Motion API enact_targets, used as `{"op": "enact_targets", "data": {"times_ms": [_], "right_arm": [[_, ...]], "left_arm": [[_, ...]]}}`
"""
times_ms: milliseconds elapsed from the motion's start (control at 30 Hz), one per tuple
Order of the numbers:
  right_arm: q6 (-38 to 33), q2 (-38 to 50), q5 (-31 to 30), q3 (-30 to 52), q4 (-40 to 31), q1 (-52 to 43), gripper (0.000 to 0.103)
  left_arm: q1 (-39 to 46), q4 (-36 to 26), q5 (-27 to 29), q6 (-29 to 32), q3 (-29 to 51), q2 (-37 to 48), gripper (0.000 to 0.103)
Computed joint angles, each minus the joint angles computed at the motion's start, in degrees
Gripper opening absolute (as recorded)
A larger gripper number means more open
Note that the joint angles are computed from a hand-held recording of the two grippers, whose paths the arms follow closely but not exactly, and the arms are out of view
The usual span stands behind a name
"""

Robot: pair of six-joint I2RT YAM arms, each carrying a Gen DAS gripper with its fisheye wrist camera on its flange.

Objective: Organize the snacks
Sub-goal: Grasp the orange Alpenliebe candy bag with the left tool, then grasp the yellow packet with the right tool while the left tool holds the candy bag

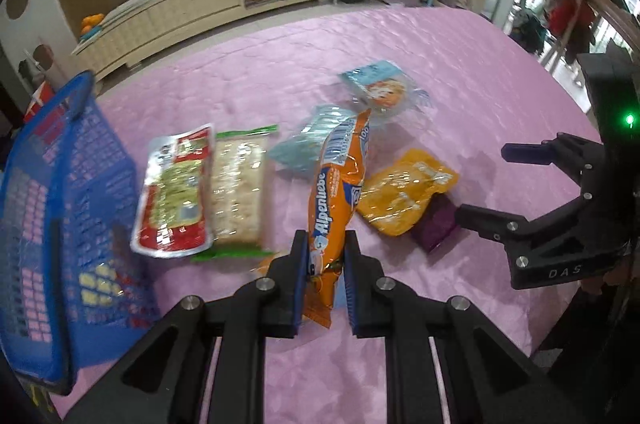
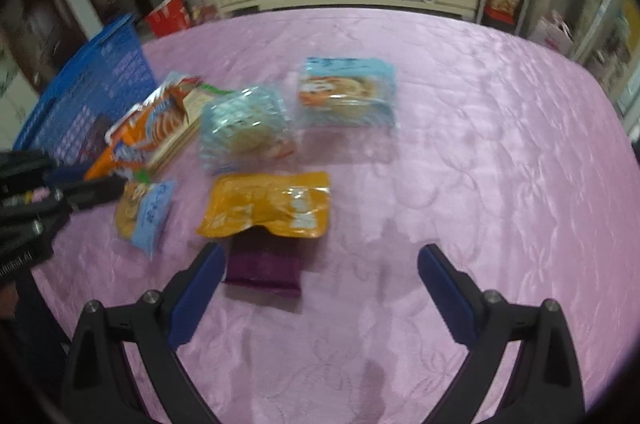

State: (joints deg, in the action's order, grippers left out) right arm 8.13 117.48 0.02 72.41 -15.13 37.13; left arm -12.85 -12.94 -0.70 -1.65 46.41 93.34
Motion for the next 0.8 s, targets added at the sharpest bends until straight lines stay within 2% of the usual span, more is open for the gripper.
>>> {"op": "enact_targets", "data": {"times_ms": [133, 267, 467, 600, 700, 800], "right_arm": [[-5.2, 2.7, 4.6, 3.8, -3.3, 2.3, 0.098], [-8.3, 6.4, 5.2, 8.4, -6.5, 3.4, 0.088], [-13.7, 10.6, 6.4, 13.8, -8.2, 5.1, 0.088], [-16.6, 14.8, 8.7, 19.9, -11.8, 6.0, 0.088], [-17.2, 17.3, 5.5, 24.3, -14.5, 5.4, 0.079], [-17.0, 18.7, 2.8, 27.4, -16.8, 4.7, 0.064]], "left_arm": [[1.9, 1.4, 1.7, -0.8, -2.3, -1.8, 0.015], [2.9, 2.8, 2.8, -1.6, -4.5, -2.3, 0.015], [4.4, 4.6, 4.2, -1.9, -7.3, -3.6, 0.015], [5.6, 5.5, 4.6, -1.5, -8.0, -3.5, 0.015], [6.5, 5.5, 5.0, -0.2, -8.0, -3.0, 0.015], [7.2, 5.1, 5.2, 0.7, -7.7, -2.8, 0.015]]}}
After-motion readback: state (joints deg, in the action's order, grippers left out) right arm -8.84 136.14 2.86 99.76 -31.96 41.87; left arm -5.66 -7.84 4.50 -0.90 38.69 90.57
